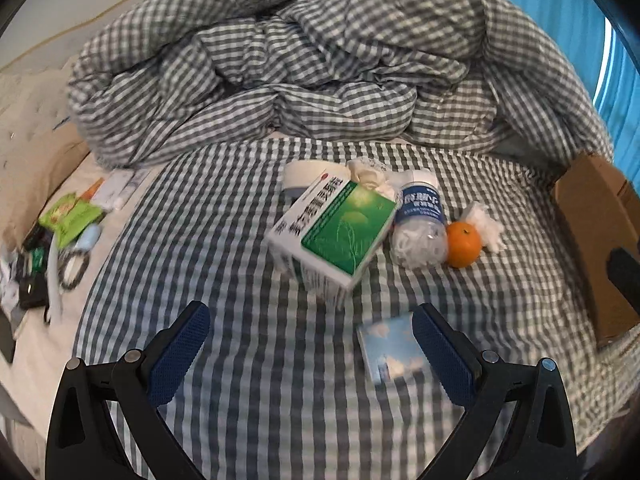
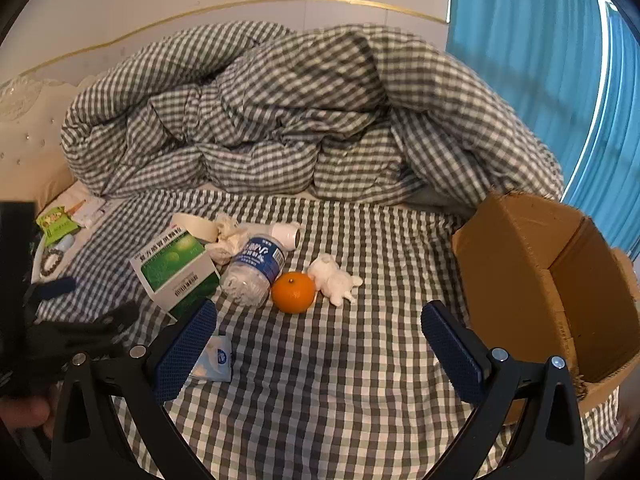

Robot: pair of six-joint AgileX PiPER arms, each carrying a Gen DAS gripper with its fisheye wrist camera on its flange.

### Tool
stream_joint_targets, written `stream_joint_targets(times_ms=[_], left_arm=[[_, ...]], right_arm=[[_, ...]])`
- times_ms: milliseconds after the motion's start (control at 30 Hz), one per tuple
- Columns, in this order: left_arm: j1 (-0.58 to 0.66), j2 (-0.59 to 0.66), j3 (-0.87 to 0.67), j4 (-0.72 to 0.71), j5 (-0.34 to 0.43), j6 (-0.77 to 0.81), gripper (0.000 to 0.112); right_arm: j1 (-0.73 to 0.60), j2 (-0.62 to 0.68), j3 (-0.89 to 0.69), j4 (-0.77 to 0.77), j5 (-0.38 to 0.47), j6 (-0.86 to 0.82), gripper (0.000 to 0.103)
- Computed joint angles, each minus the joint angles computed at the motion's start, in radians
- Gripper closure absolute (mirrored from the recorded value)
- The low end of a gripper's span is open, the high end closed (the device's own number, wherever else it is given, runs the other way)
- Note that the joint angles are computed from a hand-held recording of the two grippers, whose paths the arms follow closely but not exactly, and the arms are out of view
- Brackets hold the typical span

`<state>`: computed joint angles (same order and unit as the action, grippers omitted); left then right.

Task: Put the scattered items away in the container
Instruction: 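Grasp the green-and-white medicine box with the left gripper and lift it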

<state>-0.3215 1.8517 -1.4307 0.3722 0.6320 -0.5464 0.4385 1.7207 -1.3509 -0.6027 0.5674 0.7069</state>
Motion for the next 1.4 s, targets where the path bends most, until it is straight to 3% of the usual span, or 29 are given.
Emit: stream_joint_targets(times_ms=[167, 233, 333, 400, 467, 567, 800, 933, 1000, 1167, 1200, 1400], left_arm=[[0.066, 0.131, -0.126, -0.203, -0.074, 0.306, 0.009], [0.095, 0.195, -0.192, -0.307, -0.064, 0.453, 0.009], [0.081, 0.285, -0.281, -0.179, -0.021, 0.415, 0.009], [0.072, 0.302, -0.272, -0.095, -0.064, 0.401, 0.009], [0.085, 0.307, -0.267, -0.118, -0.088, 0.438, 0.009], [0.128, 0.312, -0.277, -0.269, -0.114, 0.574, 0.009], [0.218, 0.351, -0.366, -0.603, -0.045, 0.883, 0.009], [0.266, 0.437, -0.493, -0.789, 0.115, 1.073, 0.009], [0.276, 0.462, -0.524, -0.826, 0.145, 1.094, 0.009], [0.267, 0.417, -0.426, -0.862, 0.045, 1.109, 0.014], [0.271, 0.411, -0.413, -0.88, 0.041, 1.123, 0.023], [0.258, 0.396, -0.39, -0.839, 0.002, 1.032, 0.025]], right_arm=[[-0.008, 0.027, -0.009, 0.008, -0.003, -0.01, 0.0], [-0.012, 0.03, -0.01, 0.01, 0.001, -0.012, 0.0], [-0.018, 0.037, -0.016, 0.029, 0.013, -0.025, 0.0], [-0.02, 0.043, -0.02, 0.036, 0.019, -0.027, 0.0], [-0.018, 0.048, -0.025, 0.042, 0.028, -0.03, 0.0], [-0.006, 0.049, -0.031, 0.03, 0.045, -0.027, 0.0], [0.003, 0.047, -0.032, 0.017, 0.059, -0.028, 0.0], [0.01, 0.046, -0.031, -0.001, 0.073, -0.017, 0.0], [0.012, 0.046, -0.033, -0.004, 0.077, -0.015, 0.0], [0.021, 0.058, -0.044, -0.004, 0.084, -0.021, 0.0], [0.025, 0.06, -0.043, -0.007, 0.084, -0.019, 0.0], [0.043, 0.067, -0.041, -0.021, 0.075, -0.014, 0.0]])
